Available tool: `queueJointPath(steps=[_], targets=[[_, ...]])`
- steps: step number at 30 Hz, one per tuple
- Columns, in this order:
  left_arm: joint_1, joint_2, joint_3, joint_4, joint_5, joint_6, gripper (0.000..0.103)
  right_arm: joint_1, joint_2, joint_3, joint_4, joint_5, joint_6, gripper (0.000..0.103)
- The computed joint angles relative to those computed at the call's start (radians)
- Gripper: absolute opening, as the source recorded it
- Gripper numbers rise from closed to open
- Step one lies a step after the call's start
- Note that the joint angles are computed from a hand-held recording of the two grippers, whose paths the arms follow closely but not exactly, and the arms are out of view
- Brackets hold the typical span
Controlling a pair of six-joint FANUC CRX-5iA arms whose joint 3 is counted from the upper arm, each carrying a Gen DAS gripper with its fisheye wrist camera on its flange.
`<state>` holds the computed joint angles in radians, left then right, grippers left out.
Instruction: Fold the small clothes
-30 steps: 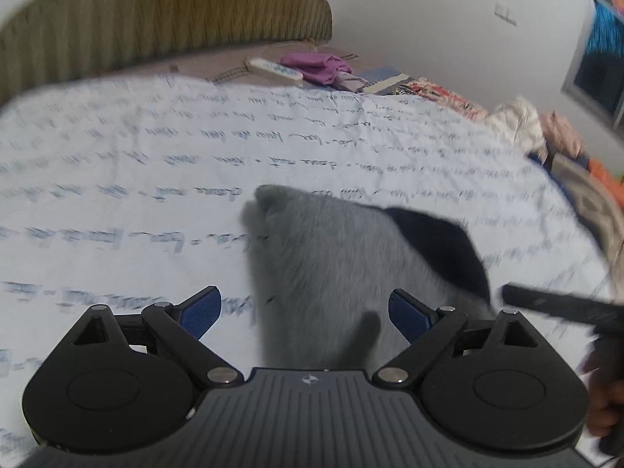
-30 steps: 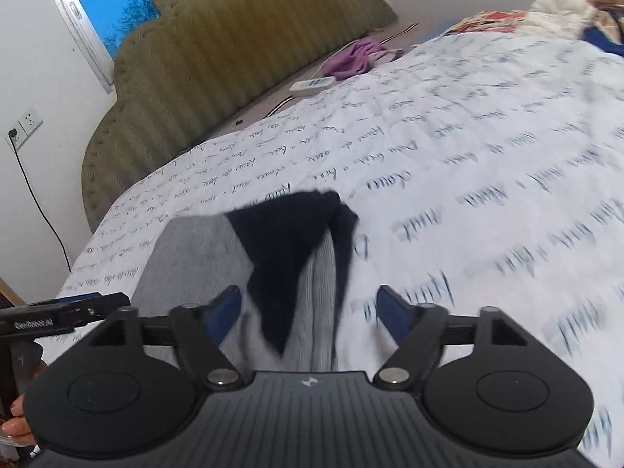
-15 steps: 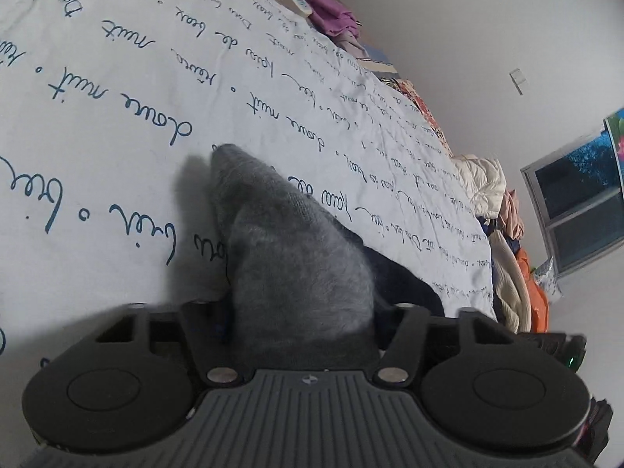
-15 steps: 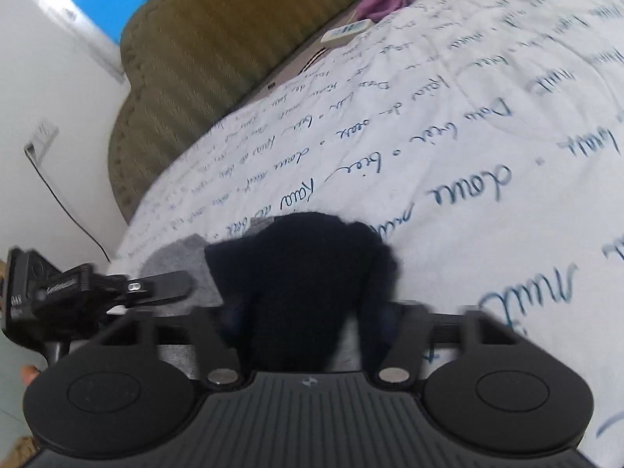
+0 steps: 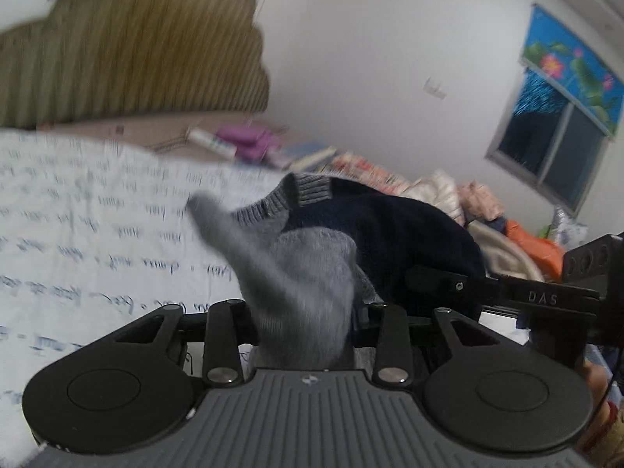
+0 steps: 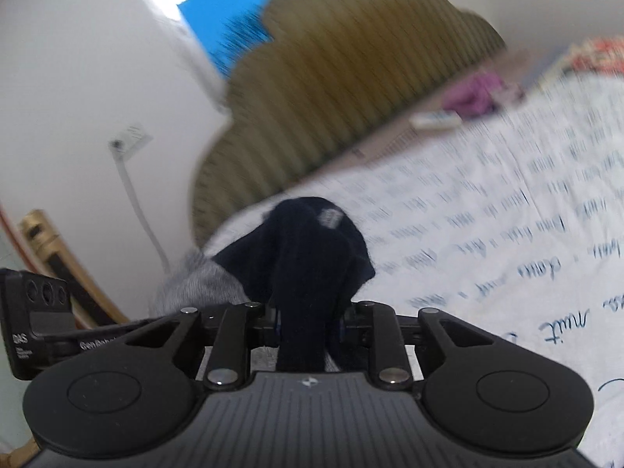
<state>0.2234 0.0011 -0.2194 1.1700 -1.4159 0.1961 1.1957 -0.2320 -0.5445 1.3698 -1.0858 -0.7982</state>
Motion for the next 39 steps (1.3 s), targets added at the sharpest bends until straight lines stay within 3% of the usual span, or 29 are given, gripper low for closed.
queueJointPath(steps=[5, 7, 9, 12, 14, 16, 17, 19, 21, 22, 23, 25, 26, 28, 30, 35, 38, 39], targets=[[0.144, -0.003, 0.077, 0.068, -0.211, 0.029, 0.024, 0.113, 0.025, 0.08, 0.087, -0.066, -0.012, 0.023], [0.162, 0.022, 0.133, 0.09, -0.248, 0.079, 0.015, 0.104, 0.016, 0.08, 0.165, -0.014, -0.059, 0.023], [0.148, 0.068, 0.206, 0.096, -0.262, 0.145, 0.008, 0.035, -0.014, 0.047, 0.278, 0.109, -0.185, 0.023], [0.077, 0.085, 0.231, 0.059, -0.102, 0.154, 0.008, -0.093, -0.038, 0.009, 0.371, 0.258, -0.332, 0.023], [-0.003, 0.12, 0.262, -0.018, 0.033, 0.131, 0.008, -0.136, -0.022, 0.01, 0.296, 0.272, -0.31, 0.023], [-0.093, 0.148, 0.272, -0.123, 0.22, 0.16, 0.012, -0.183, 0.008, 0.018, 0.18, 0.276, -0.255, 0.023], [-0.131, 0.184, 0.312, -0.201, 0.269, 0.188, 0.017, -0.19, 0.033, 0.034, 0.099, 0.238, -0.177, 0.023], [-0.193, 0.197, 0.328, -0.373, 0.424, 0.294, 0.013, -0.199, 0.092, 0.084, -0.101, 0.136, 0.014, 0.023], [-0.197, 0.191, 0.308, -0.417, 0.447, 0.308, 0.017, -0.175, 0.157, 0.161, -0.302, -0.067, 0.117, 0.025], [-0.183, 0.179, 0.277, -0.386, 0.433, 0.275, 0.021, -0.161, 0.166, 0.181, -0.369, -0.132, 0.145, 0.025], [-0.167, 0.165, 0.252, -0.367, 0.405, 0.24, 0.038, -0.138, 0.162, 0.177, -0.383, -0.173, 0.151, 0.025], [-0.13, 0.12, 0.191, -0.344, 0.368, 0.177, 0.061, -0.078, 0.126, 0.137, -0.359, -0.184, 0.174, 0.028], [-0.098, 0.075, 0.126, -0.307, 0.348, 0.123, 0.066, -0.05, 0.104, 0.122, -0.359, -0.166, 0.19, 0.033], [-0.029, 0.031, 0.052, -0.258, 0.244, 0.028, 0.071, 0.007, 0.056, 0.074, -0.336, -0.099, 0.147, 0.068], [0.04, 0.0, 0.006, -0.262, 0.124, -0.024, 0.078, 0.059, 0.006, 0.003, -0.287, -0.03, 0.027, 0.076], [0.139, 0.001, -0.033, -0.343, -0.096, -0.052, 0.081, 0.138, -0.087, -0.142, -0.212, 0.112, -0.268, 0.076], [0.124, 0.017, -0.055, -0.356, -0.102, 0.022, 0.065, 0.113, -0.087, -0.176, -0.187, 0.207, -0.319, 0.075], [0.113, 0.036, -0.048, -0.357, -0.096, 0.067, 0.044, 0.094, -0.078, -0.186, -0.175, 0.242, -0.339, 0.072]])
